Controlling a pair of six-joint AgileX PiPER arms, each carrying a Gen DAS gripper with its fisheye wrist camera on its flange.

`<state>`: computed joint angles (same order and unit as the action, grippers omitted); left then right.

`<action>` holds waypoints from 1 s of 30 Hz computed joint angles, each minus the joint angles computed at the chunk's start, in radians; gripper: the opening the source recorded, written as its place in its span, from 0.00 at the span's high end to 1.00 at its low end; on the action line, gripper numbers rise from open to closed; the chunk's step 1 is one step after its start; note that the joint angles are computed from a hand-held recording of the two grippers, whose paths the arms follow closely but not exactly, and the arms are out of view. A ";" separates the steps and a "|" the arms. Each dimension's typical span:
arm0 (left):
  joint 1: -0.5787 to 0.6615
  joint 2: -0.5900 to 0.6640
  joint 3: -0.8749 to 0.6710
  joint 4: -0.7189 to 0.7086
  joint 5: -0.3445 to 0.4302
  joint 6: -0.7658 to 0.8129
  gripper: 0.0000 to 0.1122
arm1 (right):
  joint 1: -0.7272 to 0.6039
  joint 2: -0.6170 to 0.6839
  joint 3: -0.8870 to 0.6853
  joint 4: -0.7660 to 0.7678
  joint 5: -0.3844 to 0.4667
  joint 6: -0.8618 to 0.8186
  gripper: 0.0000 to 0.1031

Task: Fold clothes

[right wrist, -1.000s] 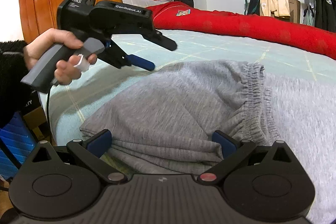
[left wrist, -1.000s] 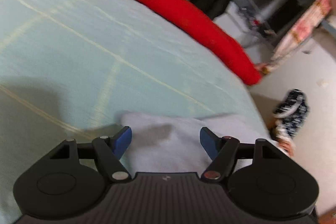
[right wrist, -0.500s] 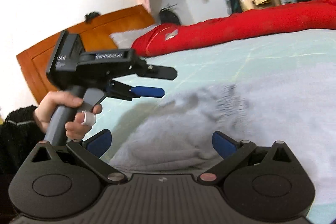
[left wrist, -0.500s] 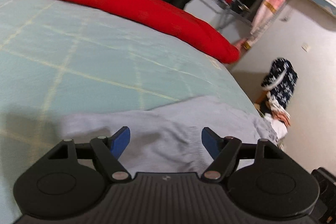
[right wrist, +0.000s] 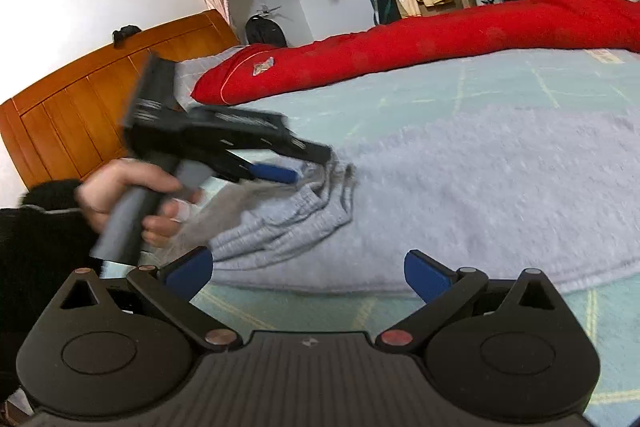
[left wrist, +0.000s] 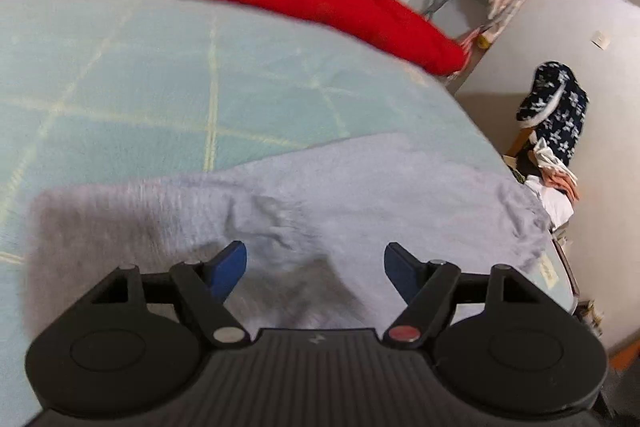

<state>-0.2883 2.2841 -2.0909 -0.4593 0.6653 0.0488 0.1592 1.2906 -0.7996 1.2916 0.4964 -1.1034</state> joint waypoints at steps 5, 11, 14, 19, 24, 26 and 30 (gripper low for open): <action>-0.067 -0.200 0.326 0.077 -0.154 -0.044 0.32 | -0.031 -0.034 0.034 0.009 0.005 0.009 0.00; -0.144 -0.212 0.422 0.269 -0.169 -0.333 0.32 | -0.083 -0.117 0.082 -0.103 0.031 0.118 0.00; -0.194 -0.250 0.449 0.438 -0.200 -0.502 0.32 | -0.176 -0.184 0.127 -0.094 0.109 0.086 0.00; -0.281 -0.264 0.418 0.706 -0.219 -0.700 0.31 | -0.357 -0.268 0.194 -0.073 0.238 0.043 0.00; -0.292 -0.195 0.375 0.522 -0.332 -0.498 0.31 | -0.453 -0.327 0.212 -0.119 0.304 0.062 0.00; -0.290 -0.147 0.325 0.392 -0.341 -0.351 0.31 | -0.461 -0.357 0.215 -0.156 0.298 0.094 0.00; -0.275 -0.013 0.153 0.369 -0.222 -0.300 0.31 | -0.463 -0.434 0.221 -0.265 0.271 0.209 0.00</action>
<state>-0.5636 2.2714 -1.9379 -0.0899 0.4434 -0.2509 -0.3037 0.8566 -0.5783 1.0267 0.7670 -0.8943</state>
